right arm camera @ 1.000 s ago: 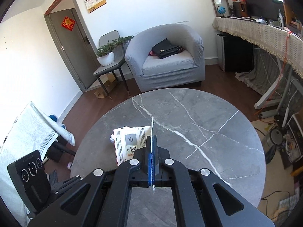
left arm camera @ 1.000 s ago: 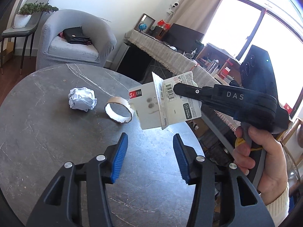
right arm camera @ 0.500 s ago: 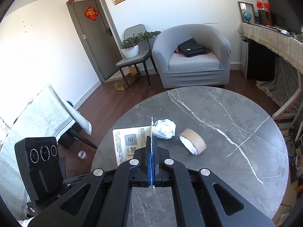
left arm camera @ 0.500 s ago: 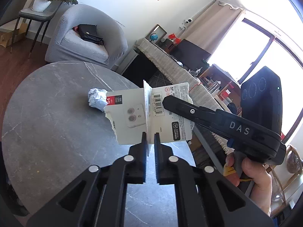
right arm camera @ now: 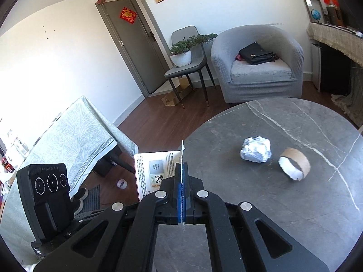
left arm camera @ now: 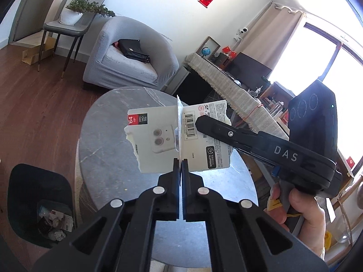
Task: Collect trash
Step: 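Carry the barcode paper over the green bin and open the right tool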
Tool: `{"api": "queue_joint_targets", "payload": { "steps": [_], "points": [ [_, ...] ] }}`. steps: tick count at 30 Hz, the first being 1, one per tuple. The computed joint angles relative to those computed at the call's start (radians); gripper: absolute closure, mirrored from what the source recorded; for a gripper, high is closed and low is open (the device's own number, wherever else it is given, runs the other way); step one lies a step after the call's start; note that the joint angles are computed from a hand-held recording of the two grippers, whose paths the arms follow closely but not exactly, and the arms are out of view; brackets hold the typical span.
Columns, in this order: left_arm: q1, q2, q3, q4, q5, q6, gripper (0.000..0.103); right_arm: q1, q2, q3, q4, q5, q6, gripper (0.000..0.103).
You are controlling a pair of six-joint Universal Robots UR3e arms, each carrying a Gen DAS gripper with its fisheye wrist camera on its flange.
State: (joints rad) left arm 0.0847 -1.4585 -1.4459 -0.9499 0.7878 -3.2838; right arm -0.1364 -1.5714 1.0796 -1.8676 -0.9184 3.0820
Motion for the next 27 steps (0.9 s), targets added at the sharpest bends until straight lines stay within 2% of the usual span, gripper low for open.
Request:
{"api": "queue_joint_targets", "payload": {
  "steps": [8, 12, 20, 27],
  "points": [
    [0.196, 0.135, -0.029, -0.291, -0.02, 0.233, 0.101, 0.176, 0.15, -0.056, -0.122, -0.025, 0.157, 0.103],
    [0.312, 0.188, -0.037, -0.455, -0.042, 0.366, 0.101, 0.275, 0.243, -0.128, -0.144, -0.075, 0.217, 0.103],
    [0.513, 0.212, -0.044, -0.755, -0.082, 0.608, 0.101, 0.403, 0.451, -0.336, -0.086, -0.142, 0.27, 0.103],
    [0.632, 0.187, -0.107, -0.913, -0.065, 0.751, 0.1, 0.486, 0.64, -0.565, 0.058, -0.218, 0.28, 0.103]
  ]
}}
